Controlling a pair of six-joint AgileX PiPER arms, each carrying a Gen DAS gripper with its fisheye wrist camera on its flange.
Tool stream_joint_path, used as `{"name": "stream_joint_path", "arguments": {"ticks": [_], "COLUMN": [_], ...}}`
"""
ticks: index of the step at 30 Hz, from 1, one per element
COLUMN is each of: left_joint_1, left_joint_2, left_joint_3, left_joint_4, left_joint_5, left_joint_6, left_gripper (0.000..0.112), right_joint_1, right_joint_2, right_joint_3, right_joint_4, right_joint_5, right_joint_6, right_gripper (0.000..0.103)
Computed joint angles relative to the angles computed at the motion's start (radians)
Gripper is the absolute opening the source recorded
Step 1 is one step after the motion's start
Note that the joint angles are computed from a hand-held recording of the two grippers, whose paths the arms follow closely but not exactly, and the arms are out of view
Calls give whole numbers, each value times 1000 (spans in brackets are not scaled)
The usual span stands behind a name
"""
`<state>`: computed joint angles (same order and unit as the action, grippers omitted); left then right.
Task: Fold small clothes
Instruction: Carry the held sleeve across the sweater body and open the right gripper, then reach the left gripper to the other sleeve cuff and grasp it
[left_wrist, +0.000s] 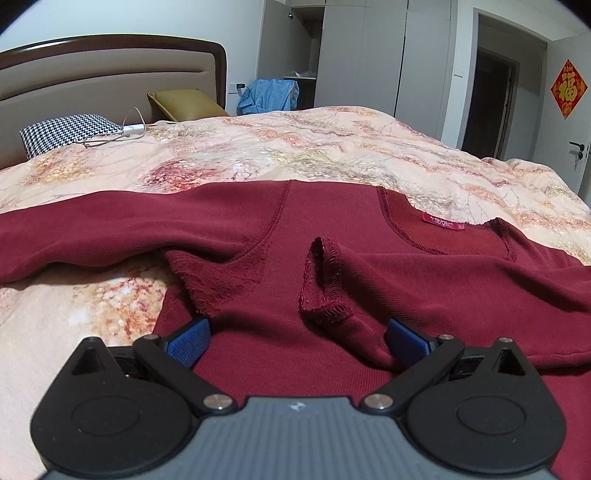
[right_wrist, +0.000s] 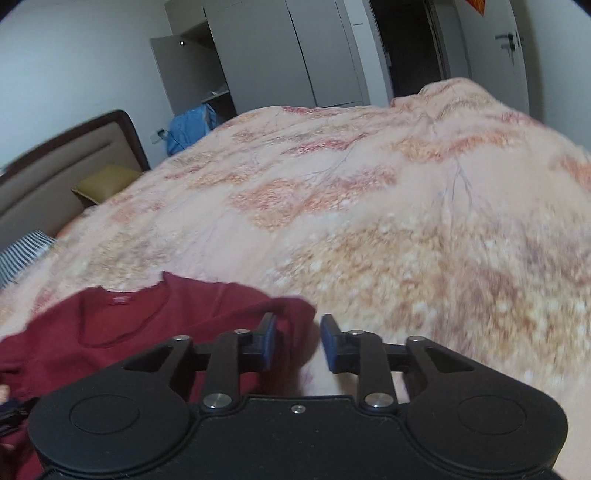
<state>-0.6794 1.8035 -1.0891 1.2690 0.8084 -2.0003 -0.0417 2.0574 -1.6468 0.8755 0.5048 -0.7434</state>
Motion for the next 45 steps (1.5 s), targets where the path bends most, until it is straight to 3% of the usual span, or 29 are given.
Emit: {"name": "stream_joint_path", "arguments": {"ticks": [3,6,7,9,11,15,19,22,24,25,27,33,36,38,42,45], "left_joint_1": [-1,-4,-3,-3,-2,8,34,45,46,44,37,129,270,398,702,918], "left_joint_2": [2,6,9,9,7,-12,-96,-183,-239,-269,-330,-530,-634,-691,-738,-754], "left_joint_3": [-2,-6,-10,-10,-7,6,28,66,86,99,125,241,323,376,435,470], "left_joint_4": [0,-2,-4,-3,0,1,-97,-183,-235,-246,-259,-344,-404,-433,-502,-555], "left_joint_5": [4,8,9,8,4,-20,-89,-114,-104,-92,-47,40,39,16,-97,-226], "left_joint_6": [2,5,8,7,1,1,117,178,210,220,231,320,391,432,573,671], "left_gripper": [103,103,103,103,103,103,103,103,103,103,103,103,103,103,103,103], "right_joint_1": [-26,-35,-32,-18,-8,-19,-21,6,28,33,49,118,166,217,351,424], "right_joint_2": [-95,-168,-181,-209,-257,-309,-313,-335,-358,-376,-413,-544,-607,-641,-694,-706], "right_joint_3": [143,264,288,340,420,518,549,546,547,558,585,709,779,818,901,933], "right_joint_4": [120,156,147,132,212,324,348,276,199,202,199,269,317,273,271,238], "right_joint_5": [40,76,83,58,-2,-37,-56,-87,-118,-122,-139,-181,-186,-215,-348,-401], "right_joint_6": [-96,-153,-149,-147,-212,-209,-207,-141,-69,-78,-90,-223,-295,-259,-242,-175], "right_gripper": [55,60,58,19,14,13,13,25,39,44,67,97,102,102,102,102]}}
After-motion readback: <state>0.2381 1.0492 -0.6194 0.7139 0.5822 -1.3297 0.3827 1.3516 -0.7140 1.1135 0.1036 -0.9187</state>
